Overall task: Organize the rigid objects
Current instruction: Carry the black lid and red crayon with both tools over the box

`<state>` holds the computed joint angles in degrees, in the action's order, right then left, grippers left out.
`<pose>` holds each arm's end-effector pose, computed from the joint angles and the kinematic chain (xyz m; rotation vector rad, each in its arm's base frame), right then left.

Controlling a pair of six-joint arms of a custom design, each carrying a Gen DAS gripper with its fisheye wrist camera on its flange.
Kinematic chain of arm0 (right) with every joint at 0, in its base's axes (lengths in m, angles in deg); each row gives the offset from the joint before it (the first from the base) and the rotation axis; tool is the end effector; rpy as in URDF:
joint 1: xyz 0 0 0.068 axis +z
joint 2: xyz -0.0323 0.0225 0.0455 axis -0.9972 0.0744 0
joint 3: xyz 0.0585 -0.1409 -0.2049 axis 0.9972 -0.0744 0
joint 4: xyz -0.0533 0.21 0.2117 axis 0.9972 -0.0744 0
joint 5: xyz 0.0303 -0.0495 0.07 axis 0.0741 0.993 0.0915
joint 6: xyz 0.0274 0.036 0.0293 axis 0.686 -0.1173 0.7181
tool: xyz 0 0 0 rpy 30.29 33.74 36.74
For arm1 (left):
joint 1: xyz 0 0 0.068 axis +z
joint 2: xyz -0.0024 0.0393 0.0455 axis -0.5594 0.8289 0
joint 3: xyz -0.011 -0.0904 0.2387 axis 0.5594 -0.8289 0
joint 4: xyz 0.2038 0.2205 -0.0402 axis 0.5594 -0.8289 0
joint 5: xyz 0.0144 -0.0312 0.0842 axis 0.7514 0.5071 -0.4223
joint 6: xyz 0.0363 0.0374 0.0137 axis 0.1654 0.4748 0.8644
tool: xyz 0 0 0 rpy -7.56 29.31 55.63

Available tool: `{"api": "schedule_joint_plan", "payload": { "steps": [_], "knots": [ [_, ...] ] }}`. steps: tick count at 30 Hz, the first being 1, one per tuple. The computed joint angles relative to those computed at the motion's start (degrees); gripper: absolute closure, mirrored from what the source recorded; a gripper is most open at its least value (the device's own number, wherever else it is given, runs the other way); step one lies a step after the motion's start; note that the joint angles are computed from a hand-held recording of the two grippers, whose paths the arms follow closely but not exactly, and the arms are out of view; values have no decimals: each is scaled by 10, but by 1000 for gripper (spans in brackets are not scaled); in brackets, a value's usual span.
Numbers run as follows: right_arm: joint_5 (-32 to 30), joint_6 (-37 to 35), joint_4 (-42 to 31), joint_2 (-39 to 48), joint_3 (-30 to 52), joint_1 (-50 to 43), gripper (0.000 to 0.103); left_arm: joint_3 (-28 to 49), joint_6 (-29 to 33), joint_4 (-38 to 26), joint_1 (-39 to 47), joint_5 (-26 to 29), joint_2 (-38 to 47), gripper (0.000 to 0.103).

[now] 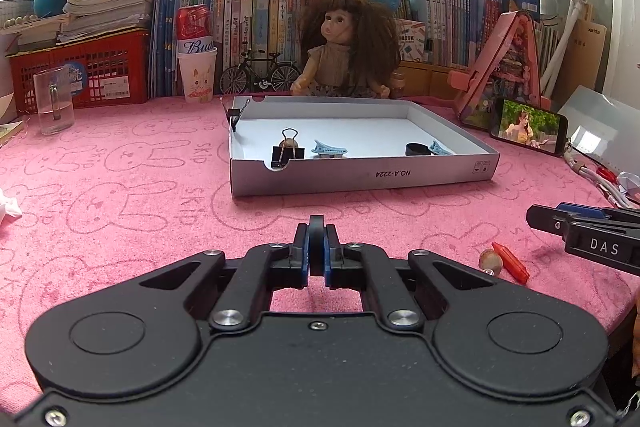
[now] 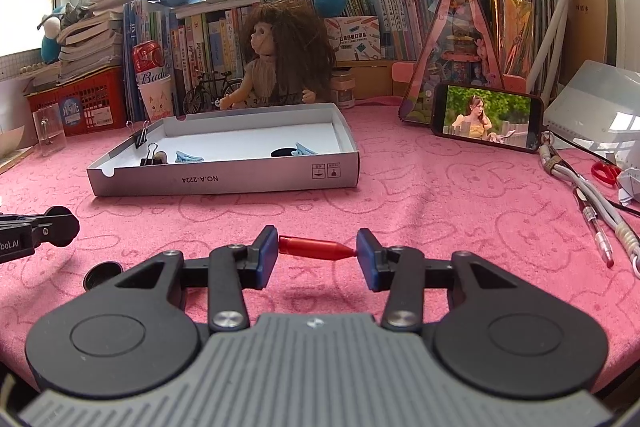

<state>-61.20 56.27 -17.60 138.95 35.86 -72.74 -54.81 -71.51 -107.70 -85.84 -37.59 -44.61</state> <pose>0.2367 0.0655 0.0630 -0.4916 1.9553 0.4021 0.1141 -0.0979 0.0750 -0.3532 2.0157 0.1180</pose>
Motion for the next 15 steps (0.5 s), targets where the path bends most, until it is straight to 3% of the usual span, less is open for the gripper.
{"api": "schedule_joint_plan", "payload": {
  "steps": [8, 15],
  "knots": [
    [3, 8, -2, 19, 39, 10, 55, -3, 124, 45, 90, 54, -72, 97],
    [8, 11, -3, 49, 84, 15, 55, 12, 215, 141, 174, 107, -45, 97]
  ]
}}
